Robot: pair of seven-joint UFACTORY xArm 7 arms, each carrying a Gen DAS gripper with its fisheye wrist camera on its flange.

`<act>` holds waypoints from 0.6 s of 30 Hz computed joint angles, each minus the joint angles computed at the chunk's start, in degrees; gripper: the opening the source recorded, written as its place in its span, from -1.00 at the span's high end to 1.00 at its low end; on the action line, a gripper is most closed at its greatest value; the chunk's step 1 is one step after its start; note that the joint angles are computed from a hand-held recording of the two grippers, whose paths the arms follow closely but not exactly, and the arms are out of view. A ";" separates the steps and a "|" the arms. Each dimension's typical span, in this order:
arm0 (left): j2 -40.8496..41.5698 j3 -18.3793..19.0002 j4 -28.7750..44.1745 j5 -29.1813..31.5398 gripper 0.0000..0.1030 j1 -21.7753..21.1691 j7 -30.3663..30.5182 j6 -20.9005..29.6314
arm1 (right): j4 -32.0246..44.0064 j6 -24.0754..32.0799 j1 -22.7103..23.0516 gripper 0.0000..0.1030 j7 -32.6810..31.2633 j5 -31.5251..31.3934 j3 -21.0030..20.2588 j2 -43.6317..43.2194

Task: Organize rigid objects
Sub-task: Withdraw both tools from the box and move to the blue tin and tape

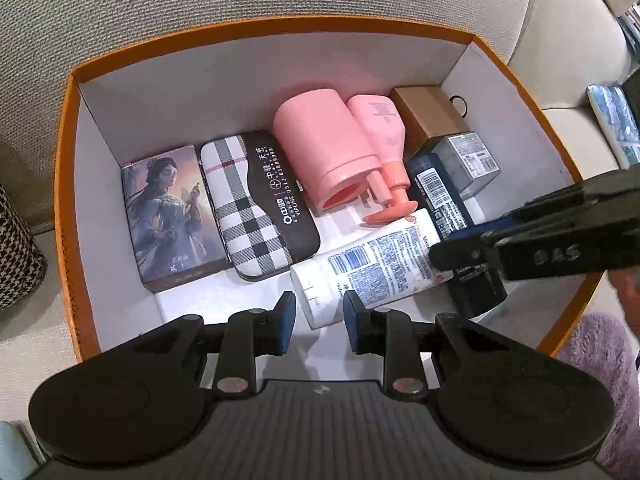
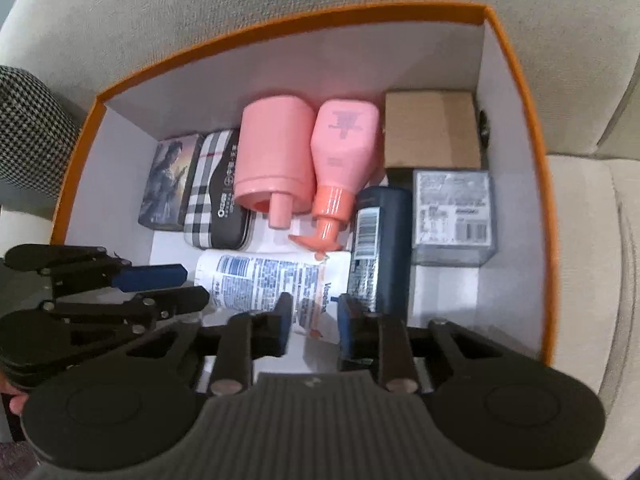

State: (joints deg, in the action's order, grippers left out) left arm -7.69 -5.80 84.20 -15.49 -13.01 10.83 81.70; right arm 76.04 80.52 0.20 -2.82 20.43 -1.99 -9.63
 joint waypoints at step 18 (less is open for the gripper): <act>-13.62 2.50 -9.99 -7.52 0.40 0.23 0.07 -9.76 | -6.98 -10.42 3.50 0.60 1.50 -0.23 1.36 -9.74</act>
